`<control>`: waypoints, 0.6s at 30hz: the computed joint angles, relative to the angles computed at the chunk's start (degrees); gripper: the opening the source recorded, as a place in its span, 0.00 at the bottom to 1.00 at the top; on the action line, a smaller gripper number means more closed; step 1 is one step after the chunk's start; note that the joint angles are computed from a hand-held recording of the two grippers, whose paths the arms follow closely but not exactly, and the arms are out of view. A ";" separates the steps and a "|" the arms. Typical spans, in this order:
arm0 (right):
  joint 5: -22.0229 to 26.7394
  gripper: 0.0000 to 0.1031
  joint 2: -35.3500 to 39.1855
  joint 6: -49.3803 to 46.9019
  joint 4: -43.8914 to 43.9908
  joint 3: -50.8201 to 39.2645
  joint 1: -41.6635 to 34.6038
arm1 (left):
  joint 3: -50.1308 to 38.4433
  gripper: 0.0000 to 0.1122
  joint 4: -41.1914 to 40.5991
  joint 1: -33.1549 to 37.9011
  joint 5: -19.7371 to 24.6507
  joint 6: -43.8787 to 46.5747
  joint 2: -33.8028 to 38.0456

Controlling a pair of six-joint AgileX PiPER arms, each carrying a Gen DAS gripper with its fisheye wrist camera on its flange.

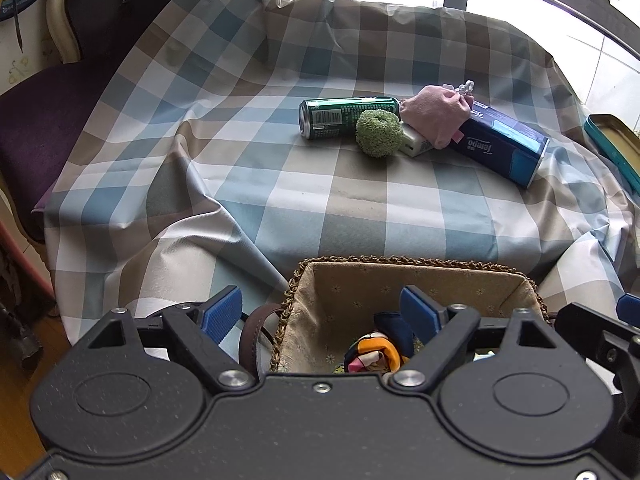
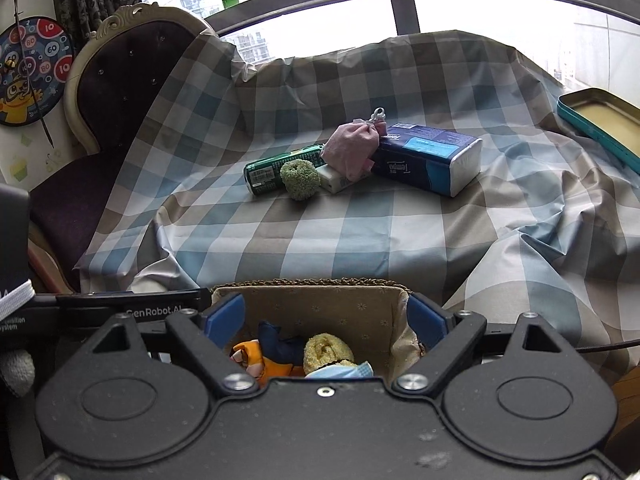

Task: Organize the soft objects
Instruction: 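Lower the blue face mask into the basket and open the right gripper, then withdraw both grippers from the basket toward the remaining table items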

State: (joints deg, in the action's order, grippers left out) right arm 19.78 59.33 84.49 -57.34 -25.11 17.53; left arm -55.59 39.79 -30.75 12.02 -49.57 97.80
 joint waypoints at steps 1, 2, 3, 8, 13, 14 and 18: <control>-0.01 0.86 -0.03 -0.08 0.20 0.05 -0.13 | 0.03 0.74 0.19 -0.10 0.05 -0.16 0.00; -0.11 0.86 -0.11 -0.45 0.65 0.10 -0.32 | 0.08 0.74 0.27 -0.21 0.08 -0.21 -0.02; -0.19 0.86 -0.12 -0.80 1.07 0.10 -0.51 | 0.10 0.74 0.17 -0.28 0.12 -0.05 -0.01; 0.17 0.86 0.05 -0.34 1.26 -0.08 -0.51 | 0.22 0.74 1.10 -0.65 0.46 -0.67 -0.04; 0.23 0.86 0.31 0.41 1.27 -0.17 -0.59 | 0.25 0.74 1.66 -0.94 0.85 -1.25 -0.06; 0.27 0.86 0.34 0.48 1.33 -0.16 -0.57 | 0.25 0.74 1.66 -0.94 0.85 -1.25 -0.06; 0.09 0.86 0.49 0.05 2.01 -0.20 -0.94 | 0.30 0.74 1.91 -0.91 0.79 -1.43 -0.07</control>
